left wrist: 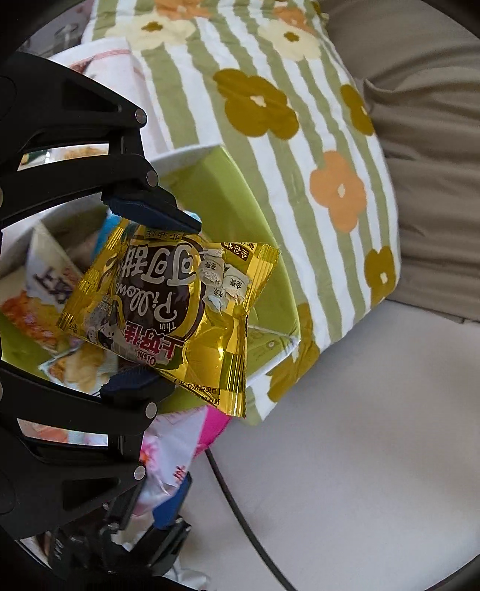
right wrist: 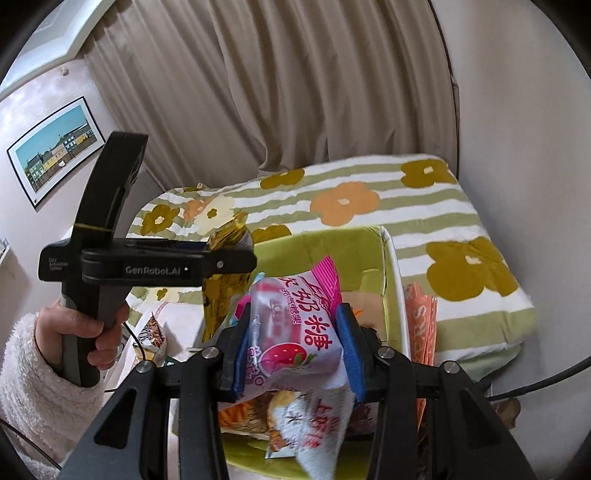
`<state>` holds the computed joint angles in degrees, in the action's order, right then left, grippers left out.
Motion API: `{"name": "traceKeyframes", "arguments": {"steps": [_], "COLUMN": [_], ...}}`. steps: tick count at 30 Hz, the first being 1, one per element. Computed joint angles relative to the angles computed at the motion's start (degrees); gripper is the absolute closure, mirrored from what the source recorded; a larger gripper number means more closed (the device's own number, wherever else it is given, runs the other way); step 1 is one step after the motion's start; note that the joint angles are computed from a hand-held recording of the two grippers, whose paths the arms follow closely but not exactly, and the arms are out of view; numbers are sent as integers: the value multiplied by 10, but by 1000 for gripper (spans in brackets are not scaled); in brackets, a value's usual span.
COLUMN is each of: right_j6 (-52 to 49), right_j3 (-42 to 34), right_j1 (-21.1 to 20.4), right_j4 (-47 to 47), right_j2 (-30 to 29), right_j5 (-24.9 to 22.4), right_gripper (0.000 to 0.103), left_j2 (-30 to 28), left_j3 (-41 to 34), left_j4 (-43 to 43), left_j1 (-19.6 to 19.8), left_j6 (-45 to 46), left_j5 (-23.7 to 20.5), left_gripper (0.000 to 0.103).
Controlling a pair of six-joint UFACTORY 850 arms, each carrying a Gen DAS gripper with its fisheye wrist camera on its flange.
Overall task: Organize snacks
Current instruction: 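Open left tool over the box releasing gold bag while right tool releases pink bag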
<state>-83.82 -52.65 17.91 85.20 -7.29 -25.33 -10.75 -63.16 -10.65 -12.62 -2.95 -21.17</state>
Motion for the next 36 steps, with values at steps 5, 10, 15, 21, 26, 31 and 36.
{"name": "traceKeyframes", "arguments": {"steps": [5,10,15,21,26,31,36], "right_j6": [17,37,54,55,70,6,-119], "right_j3": [-12,-25,-30,-43,-61,-56,-14], "right_j1": [-11,-15,-14,-11,-5,6,-1], "right_j4": [-9,-31,-43,-50,-72,-26,62], "right_j2": [-25,-41,-47,-52,-68,-66,-17], "right_j5": [-3,-6,-5,-3,-8,-7,-38], "right_gripper": [64,64,64,64,63,18,7], "left_j2": [-51,-62,-53,-8,37,80,152], "left_j3": [-44,-54,-43,3,52,97,166], "left_j4": [32,150,104,127,208,158,194], "left_j1": [-5,-18,-9,3,10,27,30], "left_j6": [-20,-117,-78,-124,-228,-211,-280], "left_j5": [-22,-4,0,10,11,23,28], "left_gripper": [34,3,3,3,3,4,3]}}
